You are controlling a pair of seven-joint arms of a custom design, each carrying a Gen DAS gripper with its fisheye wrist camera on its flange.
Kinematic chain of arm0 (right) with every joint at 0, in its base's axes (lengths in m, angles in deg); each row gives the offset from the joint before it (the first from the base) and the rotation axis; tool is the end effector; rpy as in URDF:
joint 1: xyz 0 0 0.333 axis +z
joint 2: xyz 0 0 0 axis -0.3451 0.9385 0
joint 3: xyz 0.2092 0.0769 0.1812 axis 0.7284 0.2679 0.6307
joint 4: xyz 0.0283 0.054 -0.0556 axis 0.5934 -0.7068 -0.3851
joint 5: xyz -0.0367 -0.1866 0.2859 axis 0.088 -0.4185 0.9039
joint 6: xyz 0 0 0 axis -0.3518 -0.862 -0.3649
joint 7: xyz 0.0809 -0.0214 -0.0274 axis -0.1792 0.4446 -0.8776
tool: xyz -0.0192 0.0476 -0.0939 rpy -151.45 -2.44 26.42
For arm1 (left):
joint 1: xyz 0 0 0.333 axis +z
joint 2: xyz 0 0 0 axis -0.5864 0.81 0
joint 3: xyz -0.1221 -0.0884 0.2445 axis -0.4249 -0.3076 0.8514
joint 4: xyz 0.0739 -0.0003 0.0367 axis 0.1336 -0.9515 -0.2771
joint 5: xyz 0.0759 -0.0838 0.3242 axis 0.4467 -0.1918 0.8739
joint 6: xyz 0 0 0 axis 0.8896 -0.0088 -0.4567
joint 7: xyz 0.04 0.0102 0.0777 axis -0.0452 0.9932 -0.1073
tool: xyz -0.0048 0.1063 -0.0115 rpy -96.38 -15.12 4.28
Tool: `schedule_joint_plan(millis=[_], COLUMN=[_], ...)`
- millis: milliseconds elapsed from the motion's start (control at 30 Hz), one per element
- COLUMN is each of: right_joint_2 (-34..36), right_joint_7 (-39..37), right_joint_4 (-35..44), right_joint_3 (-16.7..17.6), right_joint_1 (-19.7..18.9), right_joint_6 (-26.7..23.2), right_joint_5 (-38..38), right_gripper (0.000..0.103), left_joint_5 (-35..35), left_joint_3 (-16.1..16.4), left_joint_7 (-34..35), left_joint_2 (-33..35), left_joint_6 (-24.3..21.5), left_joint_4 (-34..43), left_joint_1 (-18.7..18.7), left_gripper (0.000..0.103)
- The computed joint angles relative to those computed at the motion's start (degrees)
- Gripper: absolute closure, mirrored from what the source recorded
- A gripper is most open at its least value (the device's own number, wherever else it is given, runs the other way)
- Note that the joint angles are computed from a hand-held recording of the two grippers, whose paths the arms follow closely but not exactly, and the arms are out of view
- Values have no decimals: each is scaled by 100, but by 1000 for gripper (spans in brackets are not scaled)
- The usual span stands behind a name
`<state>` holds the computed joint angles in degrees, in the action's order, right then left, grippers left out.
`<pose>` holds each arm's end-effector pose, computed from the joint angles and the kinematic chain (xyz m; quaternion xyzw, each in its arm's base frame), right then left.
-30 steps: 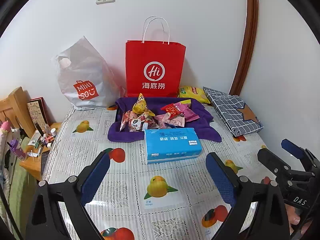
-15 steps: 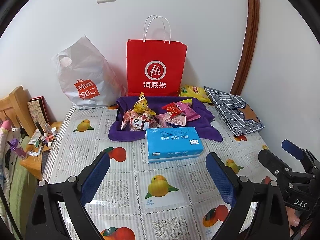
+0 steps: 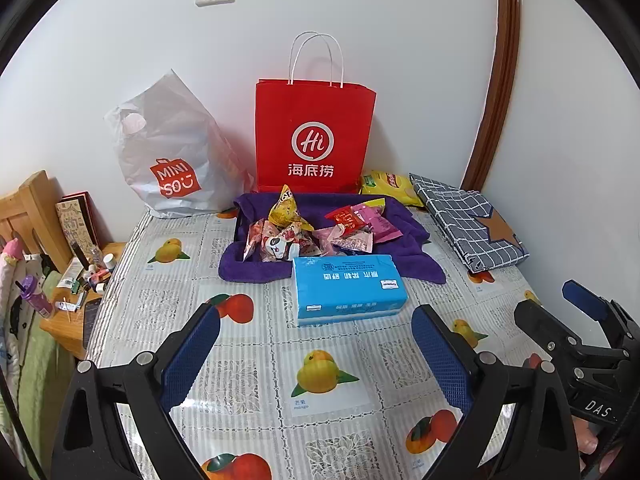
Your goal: Organize snacks
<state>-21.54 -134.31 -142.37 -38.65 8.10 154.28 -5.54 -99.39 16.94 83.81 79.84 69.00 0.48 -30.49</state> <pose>0.6285 0.2627 0.4435 -0.4852 0.7225 -0.3735 0.3211 0.7457 -0.0326 0.4746 -0.4621 0.7733 -0.3928 0.1848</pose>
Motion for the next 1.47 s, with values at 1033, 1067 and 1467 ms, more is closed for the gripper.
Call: schedule_joint_plan(millis=[1033,1067,1467], right_joint_2=[-28,-32,-34], right_joint_7=[11,22,-5], right_joint_4=[-32,-36,-29], right_joint_3=[-4,-6,16], right_joint_1=[0,1,4], right_joint_6=[40,44,-6], right_joint_5=[-39,-46,-49], right_gripper=[0,0,0], left_joint_5=[-1,-1,-40], left_joint_3=[-10,-6,-21], left_joint_7=[9,-3,39], left_joint_2=[12,13,-47], left_joint_6=[-16,-16,35], left_joint_4=[17,20,-99], left_joint_1=[11,8,24], left_gripper=[6,6,6])
